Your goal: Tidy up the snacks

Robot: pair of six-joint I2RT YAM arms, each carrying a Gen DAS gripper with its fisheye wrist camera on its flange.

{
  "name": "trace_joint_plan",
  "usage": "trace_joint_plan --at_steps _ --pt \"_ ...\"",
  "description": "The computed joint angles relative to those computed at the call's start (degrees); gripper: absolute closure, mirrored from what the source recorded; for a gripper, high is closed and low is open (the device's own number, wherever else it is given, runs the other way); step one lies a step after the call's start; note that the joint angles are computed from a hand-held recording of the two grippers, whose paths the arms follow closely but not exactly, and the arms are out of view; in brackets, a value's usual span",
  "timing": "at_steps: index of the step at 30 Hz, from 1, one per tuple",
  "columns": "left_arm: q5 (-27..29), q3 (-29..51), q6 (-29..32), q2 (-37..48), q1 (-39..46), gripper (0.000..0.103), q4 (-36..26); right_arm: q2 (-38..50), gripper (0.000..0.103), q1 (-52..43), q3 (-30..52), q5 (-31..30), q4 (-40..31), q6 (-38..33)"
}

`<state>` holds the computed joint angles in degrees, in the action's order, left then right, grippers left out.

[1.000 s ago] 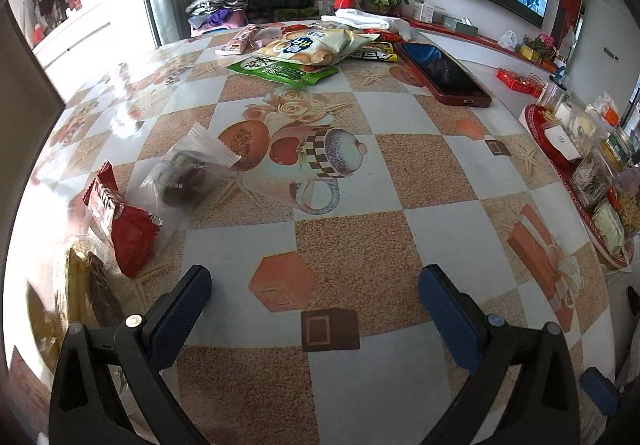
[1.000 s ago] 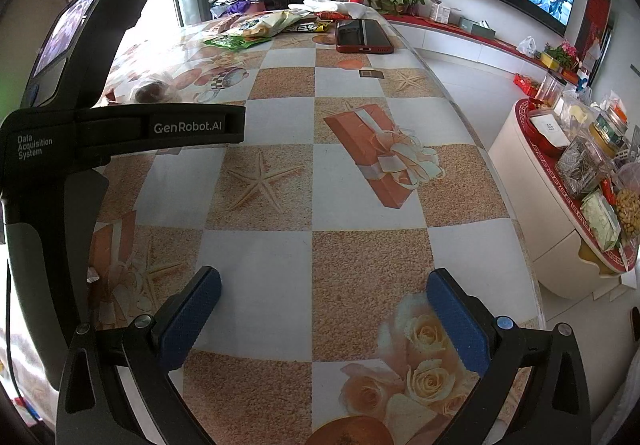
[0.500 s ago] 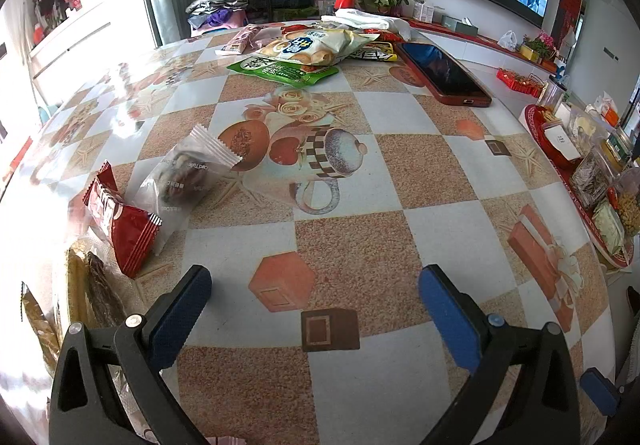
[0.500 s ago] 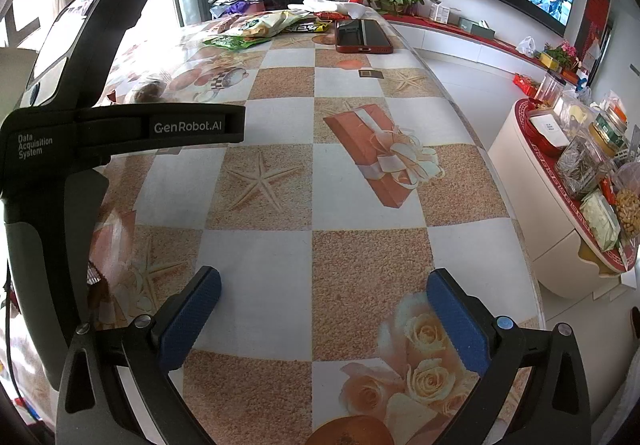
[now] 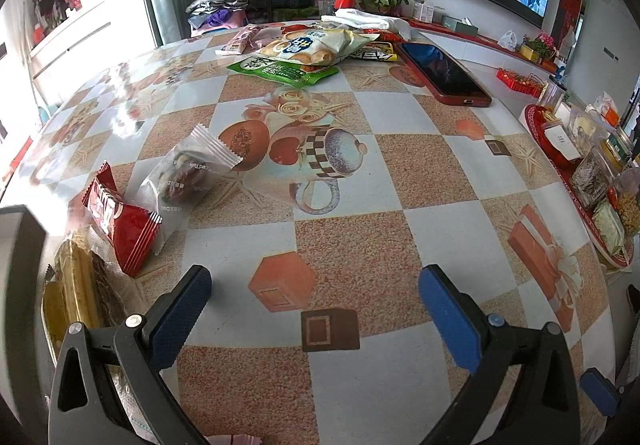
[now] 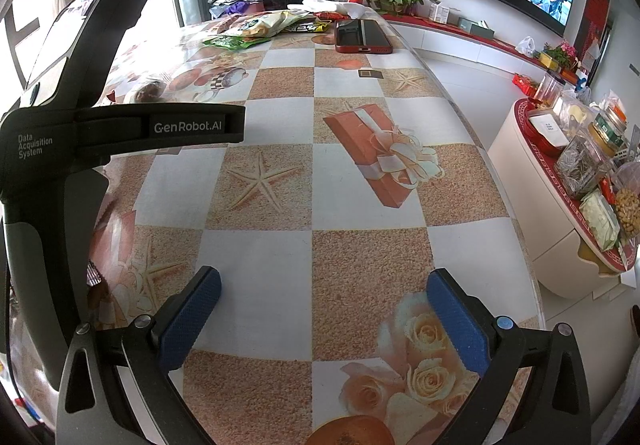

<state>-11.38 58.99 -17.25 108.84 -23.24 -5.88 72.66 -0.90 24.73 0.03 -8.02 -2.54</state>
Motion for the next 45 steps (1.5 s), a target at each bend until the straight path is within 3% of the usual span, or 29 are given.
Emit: trace_joint_plan --at_steps 32,34,37,41,45 --pt "-1.02 0.15 -1.22 0.04 -0.44 0.0 -0.46 -0.11 0.0 -0.15 -0.07 -0.14 0.0 -0.11" --pt "-1.54 2.35 -2.03 0.79 -1.18 0.0 -3.92 -0.09 0.0 -0.14 -0.05 -0.11 0.0 -0.08" --pt "4.8 8.26 3.85 2.54 0.27 0.0 -12.3 -0.04 0.0 -0.14 -0.01 -0.14 0.01 -0.12" --pt "7.13 0.14 6.11 -7.63 2.28 0.0 -10.4 0.0 0.0 -0.09 0.03 -0.13 0.02 -0.07" --pt "9.29 -13.49 16.18 -26.52 7.98 0.0 -10.18 0.04 0.0 -0.15 0.02 -0.16 0.08 -0.1"
